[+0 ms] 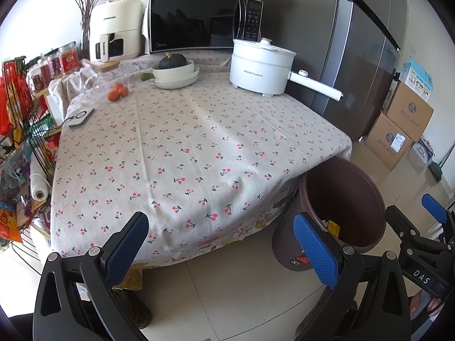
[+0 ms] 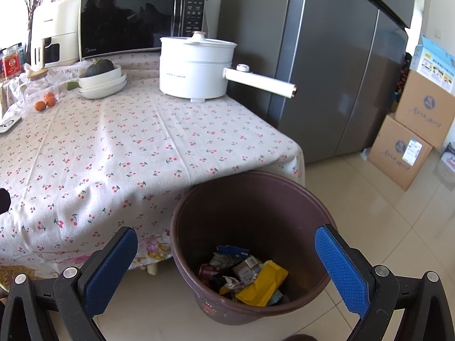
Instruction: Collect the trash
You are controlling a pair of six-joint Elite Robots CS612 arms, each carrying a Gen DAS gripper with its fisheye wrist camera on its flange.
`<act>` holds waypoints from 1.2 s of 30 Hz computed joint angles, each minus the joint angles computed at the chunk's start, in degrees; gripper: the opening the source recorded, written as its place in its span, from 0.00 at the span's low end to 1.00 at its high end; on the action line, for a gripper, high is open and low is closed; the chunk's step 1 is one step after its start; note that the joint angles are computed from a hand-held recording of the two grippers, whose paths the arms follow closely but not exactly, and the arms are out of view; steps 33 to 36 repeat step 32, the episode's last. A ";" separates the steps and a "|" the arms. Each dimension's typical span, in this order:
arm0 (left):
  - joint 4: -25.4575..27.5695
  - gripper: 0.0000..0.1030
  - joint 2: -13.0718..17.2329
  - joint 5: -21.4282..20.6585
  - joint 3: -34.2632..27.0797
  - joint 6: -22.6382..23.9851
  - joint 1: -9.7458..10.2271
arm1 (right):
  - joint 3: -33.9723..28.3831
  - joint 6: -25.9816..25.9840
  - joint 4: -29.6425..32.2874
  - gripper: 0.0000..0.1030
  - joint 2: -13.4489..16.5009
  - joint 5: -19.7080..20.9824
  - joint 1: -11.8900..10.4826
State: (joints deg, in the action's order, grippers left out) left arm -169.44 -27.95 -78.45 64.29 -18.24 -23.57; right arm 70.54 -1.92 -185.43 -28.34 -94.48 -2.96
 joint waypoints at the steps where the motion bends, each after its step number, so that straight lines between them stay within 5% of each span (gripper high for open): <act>1: 0.11 1.00 0.00 -0.02 -0.01 0.01 -0.01 | 0.01 0.01 -0.06 0.99 -0.02 0.04 -0.02; 22: 0.92 1.00 0.17 -0.15 -0.26 0.28 -0.08 | 0.21 0.21 -0.13 0.99 -0.20 0.22 -0.13; 36: 4.57 1.00 0.40 -5.04 -1.37 -2.87 0.96 | 0.43 -0.02 -0.69 0.99 -0.23 0.66 -0.19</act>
